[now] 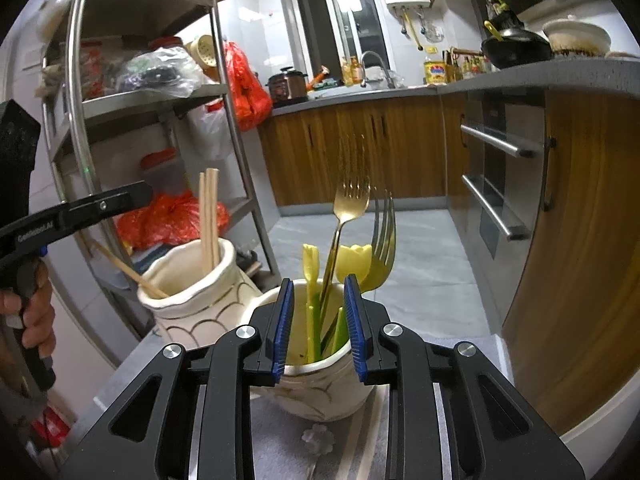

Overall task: Organize utensils
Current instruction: 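Open the left tool over the large pot while the right tool opens over the small pot, then move both tools back down toward the last utensils on the mat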

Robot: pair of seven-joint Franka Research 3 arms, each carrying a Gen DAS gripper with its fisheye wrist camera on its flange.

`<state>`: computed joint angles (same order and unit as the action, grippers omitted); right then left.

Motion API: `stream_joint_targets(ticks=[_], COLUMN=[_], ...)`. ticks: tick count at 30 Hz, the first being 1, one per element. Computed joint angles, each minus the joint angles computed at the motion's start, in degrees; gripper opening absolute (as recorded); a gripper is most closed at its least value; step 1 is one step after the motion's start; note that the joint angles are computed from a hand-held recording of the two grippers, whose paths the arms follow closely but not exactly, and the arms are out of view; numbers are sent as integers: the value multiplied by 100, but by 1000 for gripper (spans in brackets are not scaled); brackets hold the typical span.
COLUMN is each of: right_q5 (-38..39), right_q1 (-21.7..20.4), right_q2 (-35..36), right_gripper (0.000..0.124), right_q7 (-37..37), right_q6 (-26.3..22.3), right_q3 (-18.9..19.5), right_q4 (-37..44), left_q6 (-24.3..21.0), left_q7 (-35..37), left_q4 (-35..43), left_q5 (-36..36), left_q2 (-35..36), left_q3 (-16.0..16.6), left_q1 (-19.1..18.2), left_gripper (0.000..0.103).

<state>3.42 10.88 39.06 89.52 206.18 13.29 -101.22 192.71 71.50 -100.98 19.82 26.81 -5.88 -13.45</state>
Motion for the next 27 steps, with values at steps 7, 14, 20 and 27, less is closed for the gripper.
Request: stream_joint_targets(ticks=[7, 14, 20, 27], right_q5=[51, 423, 761, 1248], right_q1=[57, 341, 586, 803], right_q2=[-290, -585, -718, -846], right_gripper=[79, 98, 98, 98], right_q7=[78, 3, -272, -686], right_q6=[387, 725, 786, 712], right_q3=[-87, -366, -543, -668], right_q4=[-419, -842, -1087, -1423], left_q6=[406, 907, 1114, 1371], left_q7=[398, 1310, 2303, 2928], left_q4=[-625, -1344, -1728, -2094], left_q5=[-1089, -2439, -3643, -4549], left_q2=[-405, -755, -865, -939], left_q3=[1611, 2290, 2545, 2264], left_q1=[-1579, -2514, -3069, -3159], left_gripper=[77, 97, 97, 97])
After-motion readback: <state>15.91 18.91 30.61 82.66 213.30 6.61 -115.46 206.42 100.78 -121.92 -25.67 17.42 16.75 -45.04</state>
